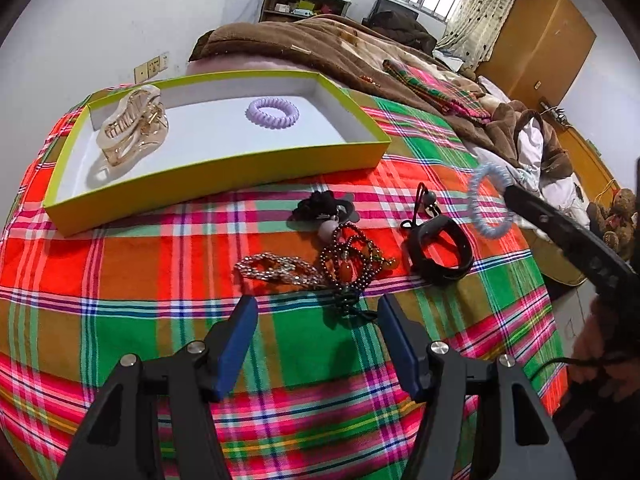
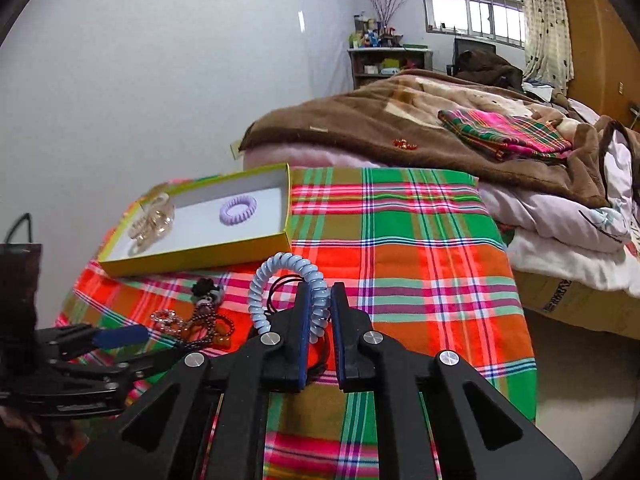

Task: Organize jewelry
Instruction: 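Grasp the beaded bracelet with the left tool while the right tool holds the blue tie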

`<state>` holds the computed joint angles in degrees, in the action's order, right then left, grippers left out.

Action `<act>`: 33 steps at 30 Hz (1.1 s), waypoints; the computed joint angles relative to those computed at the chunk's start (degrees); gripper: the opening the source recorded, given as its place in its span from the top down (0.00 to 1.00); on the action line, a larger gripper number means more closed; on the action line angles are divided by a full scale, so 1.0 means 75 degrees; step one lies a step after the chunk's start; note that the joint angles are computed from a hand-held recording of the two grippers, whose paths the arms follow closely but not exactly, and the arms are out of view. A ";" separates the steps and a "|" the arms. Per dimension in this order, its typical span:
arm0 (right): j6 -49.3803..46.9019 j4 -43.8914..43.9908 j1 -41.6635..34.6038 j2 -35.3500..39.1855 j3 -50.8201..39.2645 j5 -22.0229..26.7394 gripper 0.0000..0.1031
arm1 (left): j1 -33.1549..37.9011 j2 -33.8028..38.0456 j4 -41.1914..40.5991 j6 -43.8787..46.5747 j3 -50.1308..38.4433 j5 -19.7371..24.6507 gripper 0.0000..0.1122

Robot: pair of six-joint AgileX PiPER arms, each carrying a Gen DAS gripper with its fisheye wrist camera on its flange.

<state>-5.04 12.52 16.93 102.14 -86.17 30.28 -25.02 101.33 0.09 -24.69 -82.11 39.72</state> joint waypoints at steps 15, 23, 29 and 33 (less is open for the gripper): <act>-0.2295 0.2369 -0.0578 -0.0363 0.0667 -0.0266 0.90 | -0.0487 0.0739 0.1670 -0.1951 -0.1043 0.0991 0.47; -0.2997 0.3104 -0.0748 -0.0337 0.0799 -0.0204 0.90 | -0.0885 0.1134 0.2622 -0.2512 -0.1574 0.1621 0.47; -0.3225 0.3355 -0.0808 -0.0405 0.0925 -0.0170 0.90 | -0.0880 0.0974 0.2158 -0.2053 -0.1480 0.1567 0.76; -0.3273 0.3412 -0.0820 -0.0489 0.1039 -0.0212 0.90 | -0.0786 0.0636 0.1543 -0.1714 -0.1051 0.1231 0.84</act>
